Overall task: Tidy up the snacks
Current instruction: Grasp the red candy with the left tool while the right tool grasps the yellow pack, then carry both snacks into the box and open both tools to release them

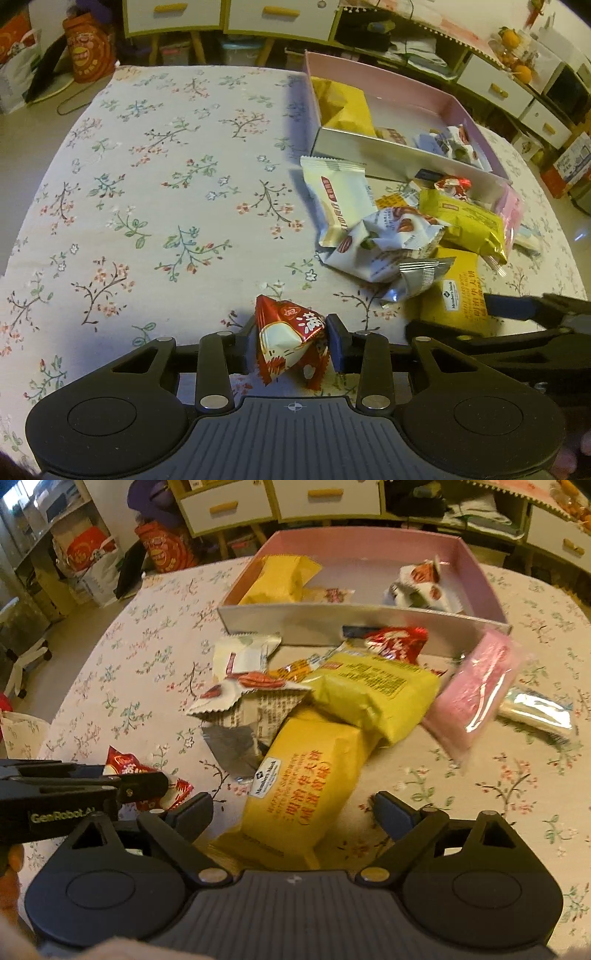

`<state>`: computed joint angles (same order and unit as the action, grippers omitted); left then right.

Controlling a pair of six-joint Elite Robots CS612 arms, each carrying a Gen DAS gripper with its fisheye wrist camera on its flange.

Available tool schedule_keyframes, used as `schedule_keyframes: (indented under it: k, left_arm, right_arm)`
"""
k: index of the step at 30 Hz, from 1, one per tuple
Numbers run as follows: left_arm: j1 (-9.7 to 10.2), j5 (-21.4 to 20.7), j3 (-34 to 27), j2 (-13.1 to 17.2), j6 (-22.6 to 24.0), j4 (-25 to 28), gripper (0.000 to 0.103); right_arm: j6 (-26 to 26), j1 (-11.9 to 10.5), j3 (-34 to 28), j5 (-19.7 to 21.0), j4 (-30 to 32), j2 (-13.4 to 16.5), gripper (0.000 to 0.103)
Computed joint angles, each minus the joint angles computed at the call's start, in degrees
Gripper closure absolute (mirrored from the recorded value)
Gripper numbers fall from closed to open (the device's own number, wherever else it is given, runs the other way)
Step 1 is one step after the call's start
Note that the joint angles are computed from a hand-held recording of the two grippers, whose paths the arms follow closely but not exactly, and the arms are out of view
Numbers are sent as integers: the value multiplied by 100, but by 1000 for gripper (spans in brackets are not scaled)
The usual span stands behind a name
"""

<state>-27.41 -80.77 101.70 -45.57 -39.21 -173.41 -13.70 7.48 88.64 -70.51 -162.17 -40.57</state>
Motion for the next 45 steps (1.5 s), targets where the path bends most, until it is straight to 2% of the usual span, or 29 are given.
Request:
schedule_keyframes:
  k: [3,6,8,14,28,45]
  left_arm:
    - [8,-34,-7,8,1,-7,69]
    - [18,-86,-21,19,48,-18,69]
    - [26,-115,-22,20,76,-30,69]
    - [30,-182,-14,10,106,-70,69]
    - [-6,-233,-6,-12,237,-235,69]
    - [-114,-232,-4,-61,323,-582,69]
  right_arm:
    - [-62,52,19,-172,-190,27,13]
    - [-140,96,55,-374,-425,42,23]
    - [-184,113,72,-504,-548,47,36]
    - [-133,61,79,-458,-526,15,61]
    - [-167,-82,261,-212,-503,-159,66]
    - [54,-339,465,309,-1037,-308,66]
